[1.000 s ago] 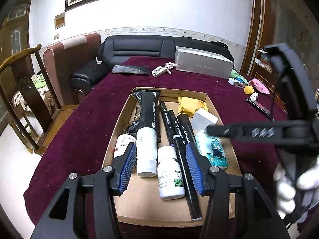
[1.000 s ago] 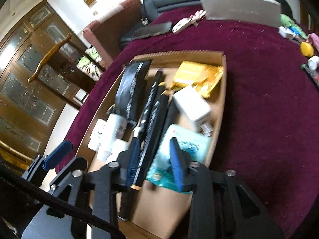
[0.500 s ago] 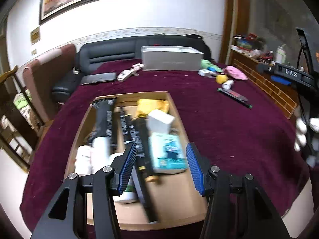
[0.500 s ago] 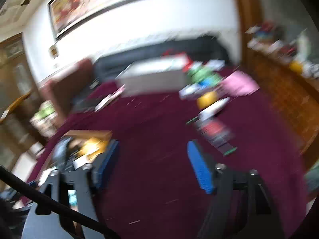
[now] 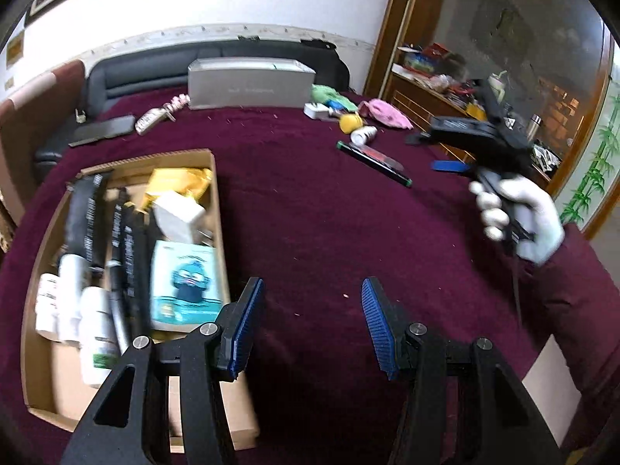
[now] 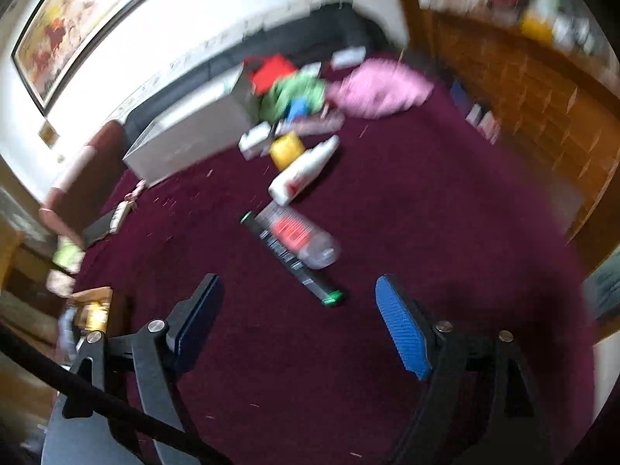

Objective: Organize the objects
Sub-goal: 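Move both grippers back toward the remaining marker and plastic tube, then grasp the clear red-labelled tube with the right gripper while the left grasps the green-capped marker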

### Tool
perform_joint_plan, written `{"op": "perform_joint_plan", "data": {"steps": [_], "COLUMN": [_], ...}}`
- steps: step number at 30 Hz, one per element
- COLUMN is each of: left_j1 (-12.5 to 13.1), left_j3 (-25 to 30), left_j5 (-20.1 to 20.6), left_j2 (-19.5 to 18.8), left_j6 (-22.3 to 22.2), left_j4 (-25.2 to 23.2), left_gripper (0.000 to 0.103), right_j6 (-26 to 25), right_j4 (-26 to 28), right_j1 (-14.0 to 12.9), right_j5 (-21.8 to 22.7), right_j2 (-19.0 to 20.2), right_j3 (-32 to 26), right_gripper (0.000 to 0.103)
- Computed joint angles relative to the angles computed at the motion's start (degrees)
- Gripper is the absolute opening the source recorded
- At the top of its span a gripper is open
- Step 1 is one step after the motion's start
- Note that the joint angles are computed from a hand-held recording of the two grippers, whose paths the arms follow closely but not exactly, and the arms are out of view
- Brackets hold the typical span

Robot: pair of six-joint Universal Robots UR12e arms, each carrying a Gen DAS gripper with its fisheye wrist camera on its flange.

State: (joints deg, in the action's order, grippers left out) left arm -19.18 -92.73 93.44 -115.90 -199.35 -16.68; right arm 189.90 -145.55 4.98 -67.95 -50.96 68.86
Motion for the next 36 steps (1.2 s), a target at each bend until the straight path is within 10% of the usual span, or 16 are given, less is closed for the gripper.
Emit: {"op": "perform_joint_plan", "data": {"steps": [6, 11, 16, 20, 23, 28, 36], "left_j1": [0.0, 0.7, 1.1, 1.1, 1.2, 1.0, -0.4], "left_j3": [0.8, 1.3, 2.0, 2.9, 3.9, 7.4, 20.0], "left_j5": [-0.3, -1.1, -3.6, -3.7, -4.3, -3.7, -1.0], "left_j2": [-0.3, -0.8, -1.5, -1.9, -2.3, -3.8, -11.3], "left_j6": [-0.3, -1.1, -2.4, -1.9, -2.1, -1.7, 2.2], "left_j4": [-0.7, -0.8, -1.1, -2.2, -3.1, -5.1, -11.2], "left_gripper": [0.046, 0.046, 0.046, 0.046, 0.046, 0.046, 0.046], "right_j6": [4.0, -6.6, -4.9, -9.4, -11.4, -11.4, -6.8], "right_j4": [10.1, 16.3, 7.7, 7.7, 9.8, 14.6, 9.9], "right_j1": [0.1, -0.5, 1.7, 3.9, 4.8, 5.4, 3.0], "right_j5": [5.9, 20.6, -2.6, -13.0, -16.0, -19.1, -15.1], "right_j2": [5.1, 3.3, 1.5, 3.7, 6.0, 10.0, 3.2], "right_j3": [-6.5, -4.4, -3.6, -6.8, -10.4, -16.7, -5.2], "right_gripper": [0.074, 0.067, 0.067, 0.067, 0.065, 0.027, 0.025]}}
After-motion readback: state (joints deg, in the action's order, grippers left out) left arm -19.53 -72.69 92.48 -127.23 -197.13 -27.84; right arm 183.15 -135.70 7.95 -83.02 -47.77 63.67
